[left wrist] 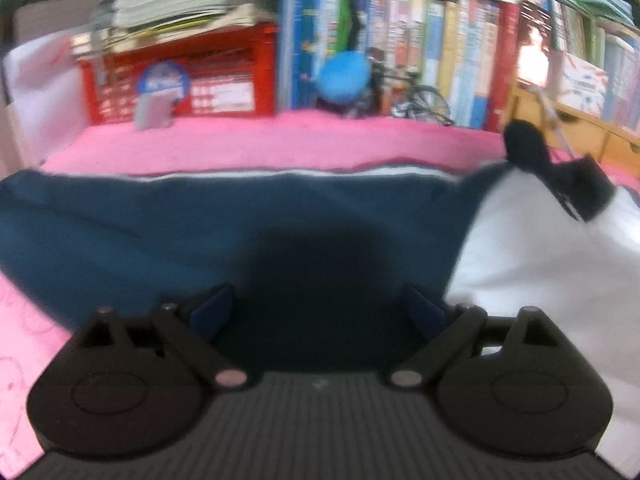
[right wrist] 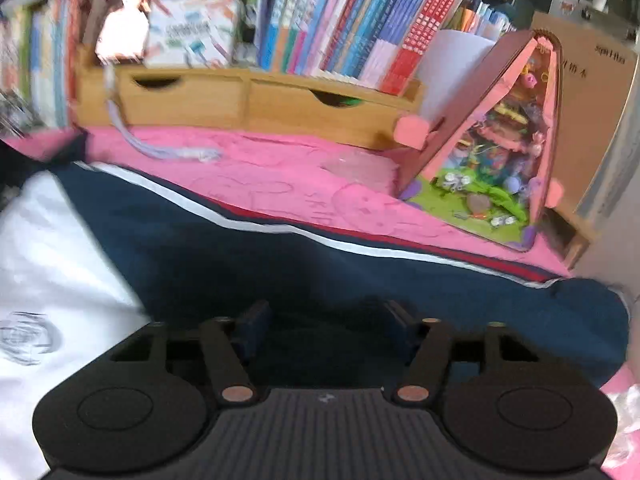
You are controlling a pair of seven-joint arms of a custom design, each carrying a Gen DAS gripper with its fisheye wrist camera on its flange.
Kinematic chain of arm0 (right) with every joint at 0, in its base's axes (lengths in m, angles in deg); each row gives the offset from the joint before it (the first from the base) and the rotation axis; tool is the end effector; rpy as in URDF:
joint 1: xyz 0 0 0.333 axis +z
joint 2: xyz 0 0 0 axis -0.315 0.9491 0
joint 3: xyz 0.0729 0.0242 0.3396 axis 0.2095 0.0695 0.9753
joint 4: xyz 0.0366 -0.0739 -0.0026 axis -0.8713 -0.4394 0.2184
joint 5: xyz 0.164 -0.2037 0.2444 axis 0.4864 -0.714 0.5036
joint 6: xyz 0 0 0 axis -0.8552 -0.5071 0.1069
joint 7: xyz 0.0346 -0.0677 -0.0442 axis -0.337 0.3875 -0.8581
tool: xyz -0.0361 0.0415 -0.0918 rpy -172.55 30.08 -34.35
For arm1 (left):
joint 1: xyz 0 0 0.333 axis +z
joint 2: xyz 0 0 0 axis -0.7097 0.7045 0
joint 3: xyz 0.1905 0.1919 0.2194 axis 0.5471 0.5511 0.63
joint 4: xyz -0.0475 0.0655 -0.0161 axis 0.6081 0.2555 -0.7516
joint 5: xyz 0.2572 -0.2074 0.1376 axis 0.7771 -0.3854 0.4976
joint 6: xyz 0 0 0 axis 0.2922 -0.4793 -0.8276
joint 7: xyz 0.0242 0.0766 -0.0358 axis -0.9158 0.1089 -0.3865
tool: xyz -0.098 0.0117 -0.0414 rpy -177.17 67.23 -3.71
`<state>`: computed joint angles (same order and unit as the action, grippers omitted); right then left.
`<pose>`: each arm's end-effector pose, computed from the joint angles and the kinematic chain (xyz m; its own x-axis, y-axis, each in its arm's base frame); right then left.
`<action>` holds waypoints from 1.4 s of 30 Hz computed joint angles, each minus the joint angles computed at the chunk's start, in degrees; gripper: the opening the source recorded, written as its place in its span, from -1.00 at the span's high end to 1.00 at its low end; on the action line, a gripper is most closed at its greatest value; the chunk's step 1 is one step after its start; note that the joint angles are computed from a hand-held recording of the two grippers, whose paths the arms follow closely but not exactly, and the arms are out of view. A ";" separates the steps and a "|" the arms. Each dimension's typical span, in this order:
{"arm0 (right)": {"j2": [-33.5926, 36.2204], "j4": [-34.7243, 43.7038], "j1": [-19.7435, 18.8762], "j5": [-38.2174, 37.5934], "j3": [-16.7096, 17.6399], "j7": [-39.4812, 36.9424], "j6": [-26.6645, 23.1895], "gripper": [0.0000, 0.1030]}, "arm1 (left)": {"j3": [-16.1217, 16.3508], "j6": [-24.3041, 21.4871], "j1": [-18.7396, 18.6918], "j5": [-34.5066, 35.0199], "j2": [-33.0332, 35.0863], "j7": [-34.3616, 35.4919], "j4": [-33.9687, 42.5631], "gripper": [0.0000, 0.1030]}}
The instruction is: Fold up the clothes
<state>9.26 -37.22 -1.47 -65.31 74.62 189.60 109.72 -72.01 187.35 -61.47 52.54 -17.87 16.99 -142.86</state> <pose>0.6671 0.1241 0.4831 -0.5007 -0.8501 0.1631 -0.6060 0.2097 -0.7673 0.7214 -0.1831 0.4915 -0.1605 -0.9866 0.0283 -0.6262 0.0796 -0.7756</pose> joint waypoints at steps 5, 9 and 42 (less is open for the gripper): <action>-6.74 -9.64 -2.77 -0.79 0.35 7.27 14.75 -0.24 | 1.23 1.29 -0.82 0.96 -1.81 -0.30 -3.17 -0.86; -8.08 -10.91 -3.39 -2.01 1.13 6.31 16.35 -0.25 | 2.70 1.50 -2.16 2.36 -2.02 -1.76 -3.64 -0.86; -5.65 -5.91 -9.49 -0.16 7.45 -4.60 32.24 -0.67 | 15.50 -9.34 3.52 -0.17 3.45 -28.04 10.93 -0.64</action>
